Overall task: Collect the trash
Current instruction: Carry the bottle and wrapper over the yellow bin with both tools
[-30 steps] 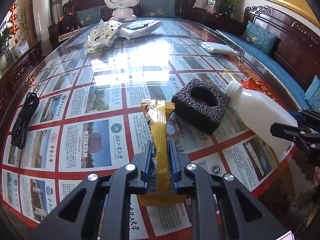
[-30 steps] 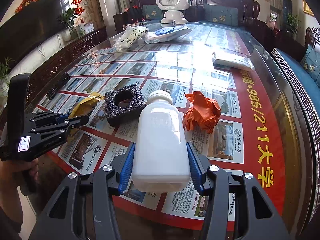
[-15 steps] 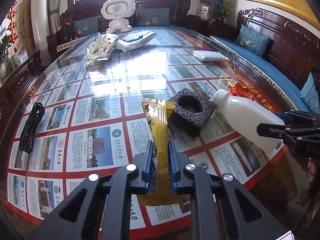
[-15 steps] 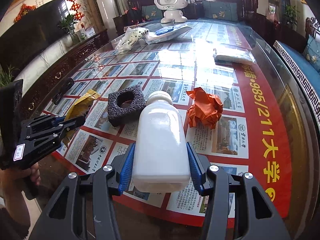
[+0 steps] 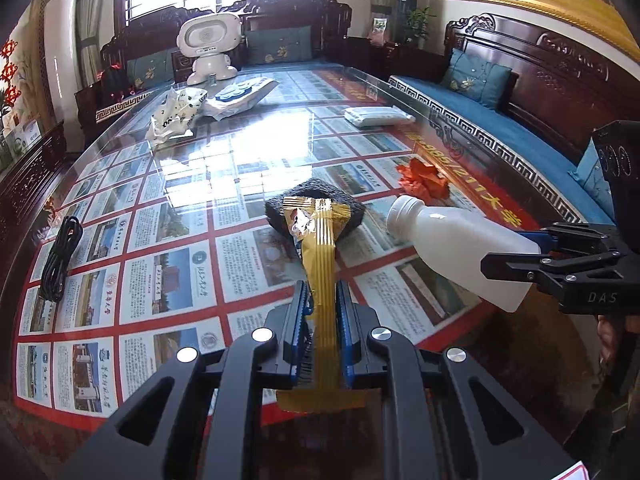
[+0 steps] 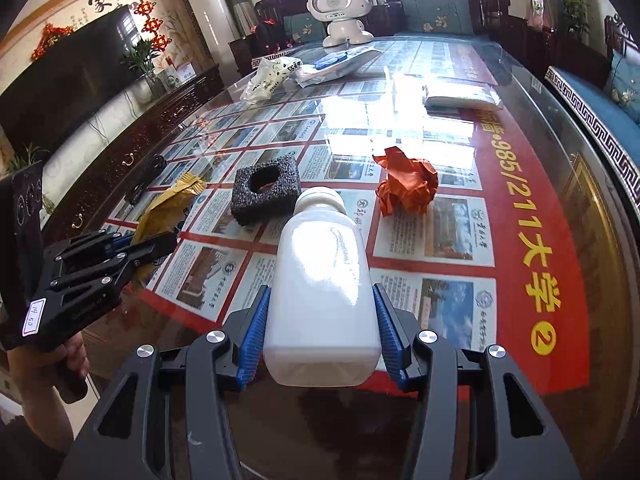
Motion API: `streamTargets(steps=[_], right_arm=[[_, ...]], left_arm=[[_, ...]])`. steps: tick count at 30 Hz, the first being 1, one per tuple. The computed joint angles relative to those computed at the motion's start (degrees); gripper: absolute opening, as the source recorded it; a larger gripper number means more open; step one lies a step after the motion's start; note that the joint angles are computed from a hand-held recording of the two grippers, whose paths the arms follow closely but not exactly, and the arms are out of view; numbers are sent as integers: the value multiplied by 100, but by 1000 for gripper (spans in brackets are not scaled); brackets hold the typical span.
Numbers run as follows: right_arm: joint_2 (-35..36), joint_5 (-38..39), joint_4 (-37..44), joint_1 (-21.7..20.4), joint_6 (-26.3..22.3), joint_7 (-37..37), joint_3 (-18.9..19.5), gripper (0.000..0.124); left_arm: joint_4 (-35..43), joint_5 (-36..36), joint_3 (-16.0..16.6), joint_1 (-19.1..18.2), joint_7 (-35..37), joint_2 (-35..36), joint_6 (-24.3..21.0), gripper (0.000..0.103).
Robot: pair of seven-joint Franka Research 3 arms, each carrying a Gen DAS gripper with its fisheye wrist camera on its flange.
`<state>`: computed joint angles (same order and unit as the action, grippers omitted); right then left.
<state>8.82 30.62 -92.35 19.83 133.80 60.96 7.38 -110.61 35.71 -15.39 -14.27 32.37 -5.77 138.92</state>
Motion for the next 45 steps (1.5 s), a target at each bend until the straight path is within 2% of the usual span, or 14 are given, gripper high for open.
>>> streamTargets(steps=[12,22,33,39,45], right_arm=[[-1385,927,-1518,-84,45,-490,-217,49],[-3108,1191,-3071,90,127,-754,-504,49],[-5242,937,-4724,181,-50,-745,-686,49],[-6215,766,-5533,165,-277,-600,-697,49],[-6953,614,-6284,114,-614,-321,-635,49]], left_arm=[[-415,-131,-293,-295,-217,-467,-69,16],[-618,-64,-673,-611,-385,-915,-433,16],[-1102,-202,-1106,-1088,-669,-1480,-635,16],[-1422,-239,-1310,-1367,-885,-1601,-537,16],[-1794,-396,-1375,-1645,-1023,-1655,-378,16]])
